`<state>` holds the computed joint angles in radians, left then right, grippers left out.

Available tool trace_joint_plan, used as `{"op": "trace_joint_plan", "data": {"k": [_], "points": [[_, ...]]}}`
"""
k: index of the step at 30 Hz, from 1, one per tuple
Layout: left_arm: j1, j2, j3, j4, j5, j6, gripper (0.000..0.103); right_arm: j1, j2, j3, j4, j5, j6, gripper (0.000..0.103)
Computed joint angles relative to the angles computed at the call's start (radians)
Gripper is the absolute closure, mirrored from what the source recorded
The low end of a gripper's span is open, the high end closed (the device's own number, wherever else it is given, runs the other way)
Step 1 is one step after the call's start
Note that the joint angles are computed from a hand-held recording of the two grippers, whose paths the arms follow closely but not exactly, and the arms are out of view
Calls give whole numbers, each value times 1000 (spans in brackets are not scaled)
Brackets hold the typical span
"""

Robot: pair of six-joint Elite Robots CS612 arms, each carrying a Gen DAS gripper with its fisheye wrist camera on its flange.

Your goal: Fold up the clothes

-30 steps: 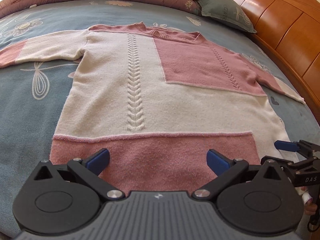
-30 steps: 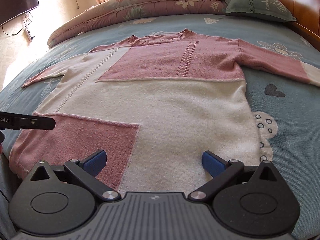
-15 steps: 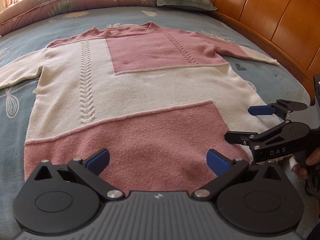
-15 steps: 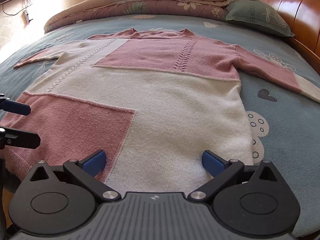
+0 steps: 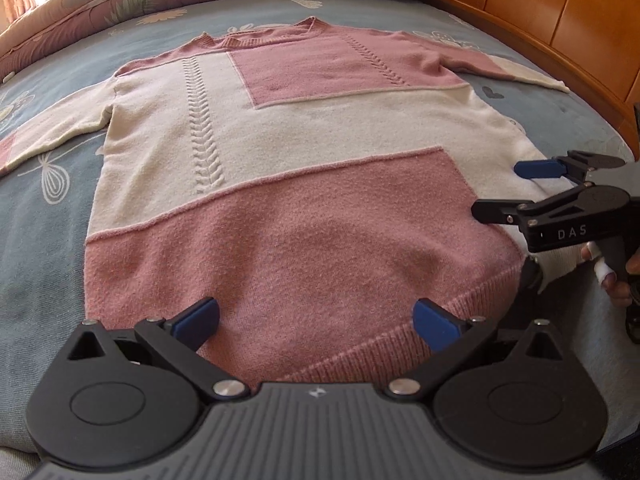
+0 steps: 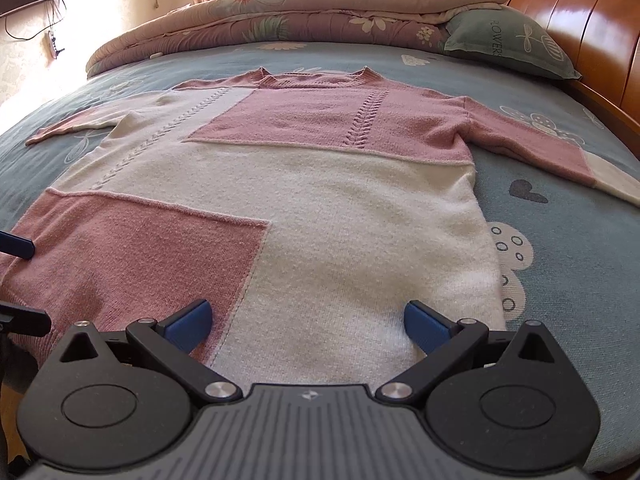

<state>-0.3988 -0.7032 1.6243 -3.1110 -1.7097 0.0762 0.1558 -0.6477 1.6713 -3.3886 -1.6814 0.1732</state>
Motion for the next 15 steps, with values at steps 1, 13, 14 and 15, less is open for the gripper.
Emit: {"op": "trace_joint_plan", "data": {"k": [1, 13, 14, 15], "points": [[1, 6, -11, -8, 2, -26, 1, 1, 0, 0, -2, -3, 2, 0], [-24, 44, -49, -32, 81, 7, 0, 5, 4, -3, -4, -18, 9, 0], [-21, 36, -42, -13, 79, -4, 1, 6, 4, -3, -6, -19, 8, 0], [-22, 28, -32, -7, 91, 7, 1, 6, 5, -3, -9, -20, 8, 0]]}}
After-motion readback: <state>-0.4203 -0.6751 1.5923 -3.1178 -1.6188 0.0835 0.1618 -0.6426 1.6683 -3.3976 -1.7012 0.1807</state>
